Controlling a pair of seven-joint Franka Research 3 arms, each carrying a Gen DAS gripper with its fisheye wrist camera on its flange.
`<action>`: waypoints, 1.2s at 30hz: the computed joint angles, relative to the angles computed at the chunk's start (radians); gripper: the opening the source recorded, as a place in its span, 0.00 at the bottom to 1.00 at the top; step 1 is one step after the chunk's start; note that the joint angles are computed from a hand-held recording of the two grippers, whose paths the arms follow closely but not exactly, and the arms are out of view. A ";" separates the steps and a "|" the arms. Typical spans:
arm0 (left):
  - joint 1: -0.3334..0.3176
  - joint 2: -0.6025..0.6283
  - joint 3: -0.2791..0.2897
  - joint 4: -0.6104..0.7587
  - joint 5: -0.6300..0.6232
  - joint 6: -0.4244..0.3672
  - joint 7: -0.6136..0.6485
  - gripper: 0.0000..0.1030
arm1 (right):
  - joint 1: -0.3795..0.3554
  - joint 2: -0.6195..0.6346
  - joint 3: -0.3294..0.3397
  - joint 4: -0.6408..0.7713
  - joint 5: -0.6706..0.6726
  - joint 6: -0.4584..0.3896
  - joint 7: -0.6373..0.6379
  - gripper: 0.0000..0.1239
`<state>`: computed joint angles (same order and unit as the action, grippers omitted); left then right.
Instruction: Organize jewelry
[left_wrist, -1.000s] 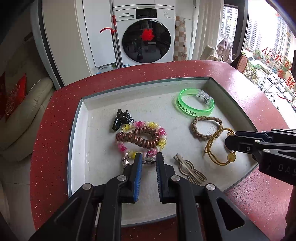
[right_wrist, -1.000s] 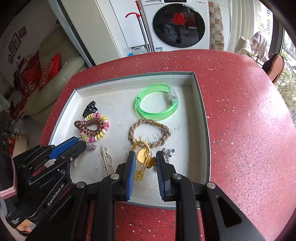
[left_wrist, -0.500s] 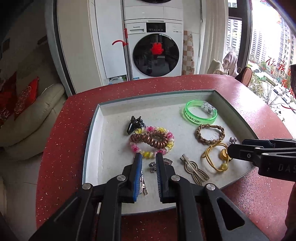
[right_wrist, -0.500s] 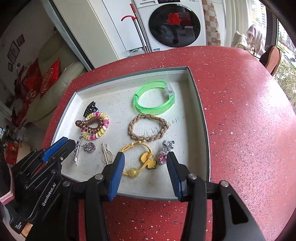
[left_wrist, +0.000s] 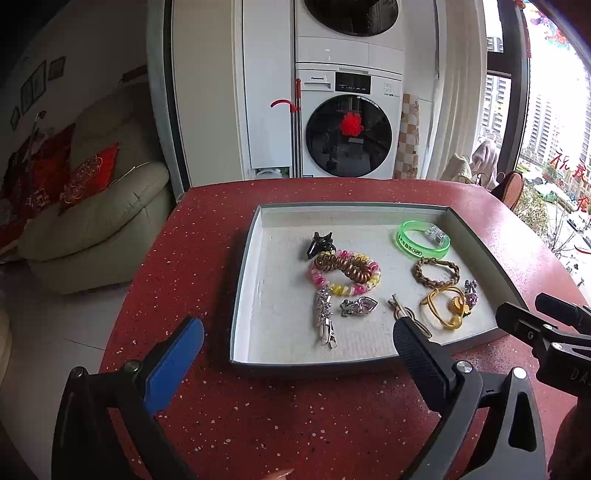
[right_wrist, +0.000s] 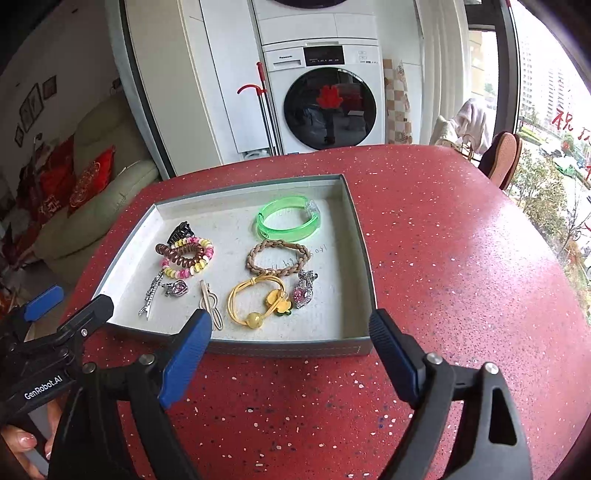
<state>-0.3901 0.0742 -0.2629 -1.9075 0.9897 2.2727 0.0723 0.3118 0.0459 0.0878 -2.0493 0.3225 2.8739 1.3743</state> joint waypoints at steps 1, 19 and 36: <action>-0.004 -0.002 -0.003 -0.003 0.002 -0.021 -0.004 1.00 | 0.003 -0.005 0.001 -0.014 -0.008 0.024 0.002 0.83; -0.013 -0.045 -0.027 -0.061 -0.008 -0.061 -0.055 1.00 | 0.002 -0.041 -0.007 -0.082 -0.296 0.105 0.244 0.83; -0.009 -0.052 -0.032 -0.067 -0.028 -0.068 -0.053 1.00 | -0.002 -0.052 0.000 -0.088 -0.331 0.105 0.269 0.83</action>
